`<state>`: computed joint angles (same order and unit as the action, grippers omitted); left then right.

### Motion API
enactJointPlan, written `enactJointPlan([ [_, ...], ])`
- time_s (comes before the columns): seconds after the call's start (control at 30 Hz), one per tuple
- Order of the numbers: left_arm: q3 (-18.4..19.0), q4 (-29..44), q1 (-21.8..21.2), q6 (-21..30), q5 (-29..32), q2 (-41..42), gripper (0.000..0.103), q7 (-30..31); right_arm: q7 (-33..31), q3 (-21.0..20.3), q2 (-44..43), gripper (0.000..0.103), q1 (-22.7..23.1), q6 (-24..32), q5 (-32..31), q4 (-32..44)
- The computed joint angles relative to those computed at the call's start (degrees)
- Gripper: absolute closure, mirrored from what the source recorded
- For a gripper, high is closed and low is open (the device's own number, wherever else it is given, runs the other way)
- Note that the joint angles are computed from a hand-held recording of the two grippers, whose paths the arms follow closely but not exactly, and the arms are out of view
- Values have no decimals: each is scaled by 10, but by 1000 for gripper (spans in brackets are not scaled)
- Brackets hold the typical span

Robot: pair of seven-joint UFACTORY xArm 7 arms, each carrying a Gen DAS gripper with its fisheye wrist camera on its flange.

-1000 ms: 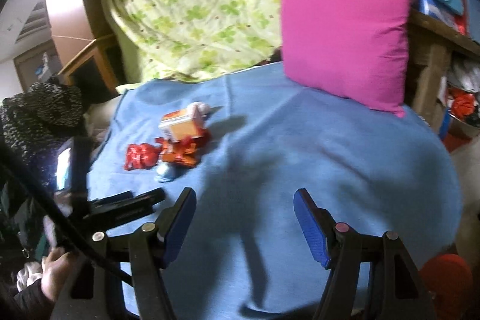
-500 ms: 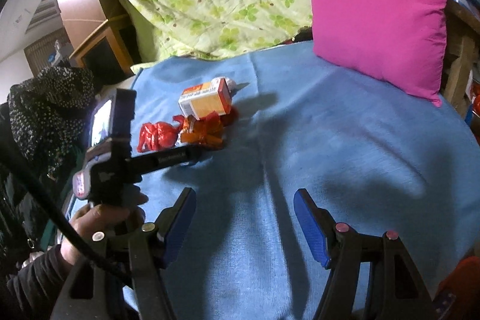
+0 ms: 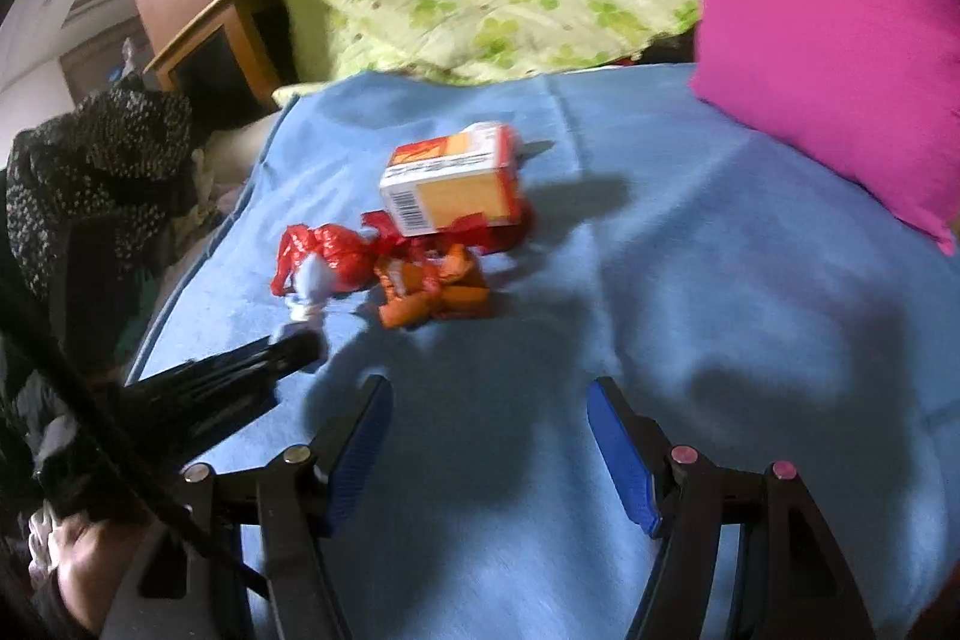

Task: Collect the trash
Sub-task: 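Grasp the white-blue face mask with the left tool while the right tool grasps the orange wrapper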

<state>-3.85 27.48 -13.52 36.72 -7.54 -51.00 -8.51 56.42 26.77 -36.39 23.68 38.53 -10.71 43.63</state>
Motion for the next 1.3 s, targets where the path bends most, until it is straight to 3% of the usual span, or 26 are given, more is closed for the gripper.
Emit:
enactJointPlan([
  [0.17, 0, -10, 30, -25, 15, -4, 71, -17, 5, 20, 103, 32, -31, -23, -46, 62],
  [0.3, 12, -11, 30, -30, 12, 6, 71, -14, 31, 27, 172, 32, -37, -21, -102, 110],
  [0.57, 12, -12, 27, -37, 8, 9, 71, -18, 81, 7, 253, 32, -11, 18, -185, 164],
  [0.7, 14, -12, 23, -31, 5, 13, 71, -17, 80, -21, 266, 32, 14, 27, -191, 168],
  [0.87, 11, -13, 23, -35, 5, 14, 71, -18, 63, -53, 237, 64, 36, 0, -161, 131],
  [1.3, 2, -19, 16, -37, 11, 11, 71, -26, 20, -42, 168, 71, 27, -18, -105, 70],
])
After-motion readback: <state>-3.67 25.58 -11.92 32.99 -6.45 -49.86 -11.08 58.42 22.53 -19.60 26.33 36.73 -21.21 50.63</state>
